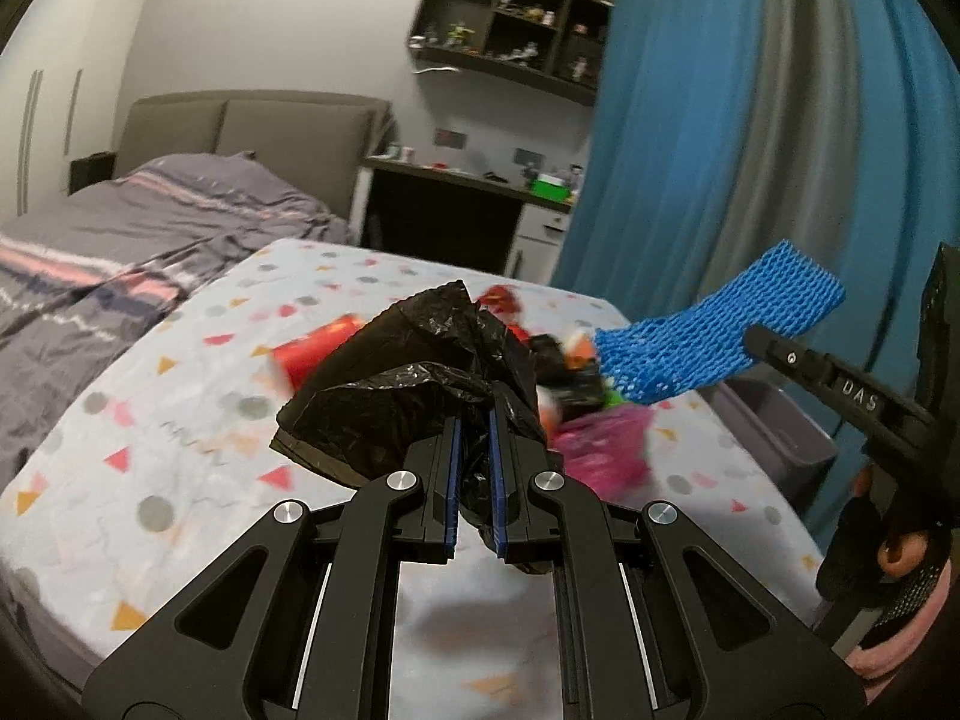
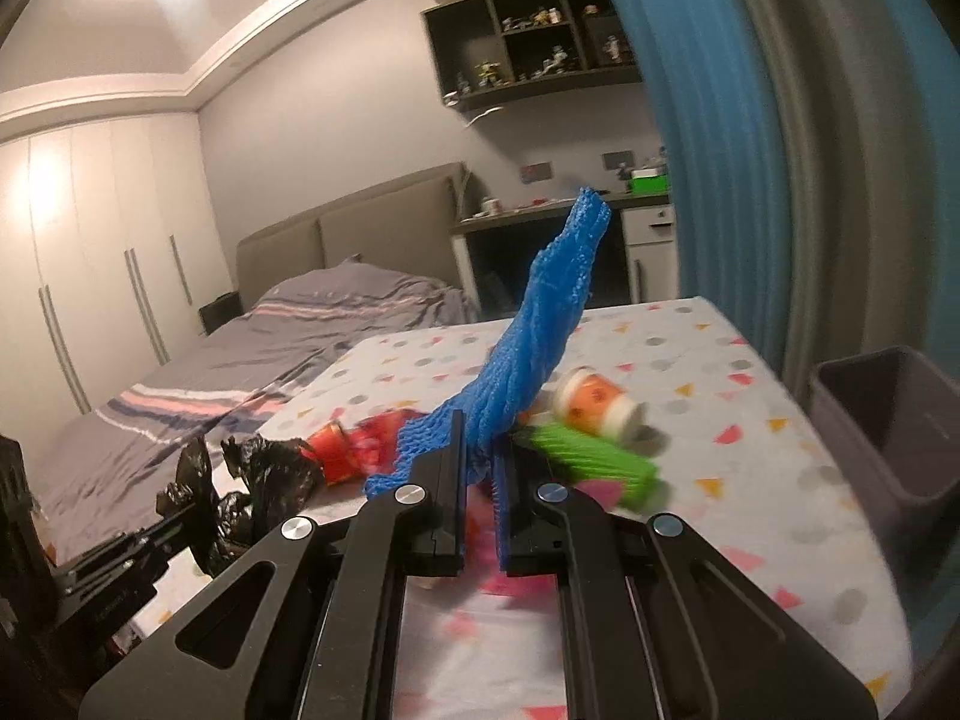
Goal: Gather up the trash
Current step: 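Lift the black bag with the left tool while the right tool carries the blue mesh toward the bin, then drop the blue mesh into the grey bin with the right tool while the left holds the bag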
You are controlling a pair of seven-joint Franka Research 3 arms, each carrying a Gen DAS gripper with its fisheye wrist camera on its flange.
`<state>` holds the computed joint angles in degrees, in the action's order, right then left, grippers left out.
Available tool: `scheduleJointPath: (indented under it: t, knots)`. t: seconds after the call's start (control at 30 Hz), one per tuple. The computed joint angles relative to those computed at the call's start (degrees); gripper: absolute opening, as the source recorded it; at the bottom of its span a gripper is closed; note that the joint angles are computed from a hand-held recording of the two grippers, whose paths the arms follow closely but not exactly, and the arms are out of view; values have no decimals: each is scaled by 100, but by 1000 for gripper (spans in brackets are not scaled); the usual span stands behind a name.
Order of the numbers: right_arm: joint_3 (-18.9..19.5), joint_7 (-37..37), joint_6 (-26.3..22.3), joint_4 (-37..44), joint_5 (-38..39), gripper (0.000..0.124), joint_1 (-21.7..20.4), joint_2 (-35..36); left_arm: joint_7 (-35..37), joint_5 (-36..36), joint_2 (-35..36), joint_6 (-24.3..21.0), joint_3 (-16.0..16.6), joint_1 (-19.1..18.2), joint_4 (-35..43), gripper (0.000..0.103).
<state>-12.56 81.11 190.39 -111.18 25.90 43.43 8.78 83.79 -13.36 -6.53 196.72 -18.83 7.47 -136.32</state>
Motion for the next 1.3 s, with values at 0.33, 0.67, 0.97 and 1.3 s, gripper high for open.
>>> scheduleJointPath:
  t: [0.33, 0.67, 0.97, 1.3]
  knots:
    - [-1423, -2254, 627, -560, 2346, 8, 1277, -535, 1897, -1618, 759, -186, -339, -704, 1198, 8]
    - [-1283, -4083, 1281, -440, 4289, 8, 650, -571, 2474, -1732, 1866, -615, 1210, -2852, 2800, 8]
    - [-1050, -4927, 1524, 55, 5121, 8, -212, -81, 1728, -780, 3359, -1261, 1735, -3561, 4907, 8]
    - [-556, -6479, 1334, 937, 6503, 8, -1100, 553, 1051, 122, 5188, -2410, 1509, -3525, 7618, 8]
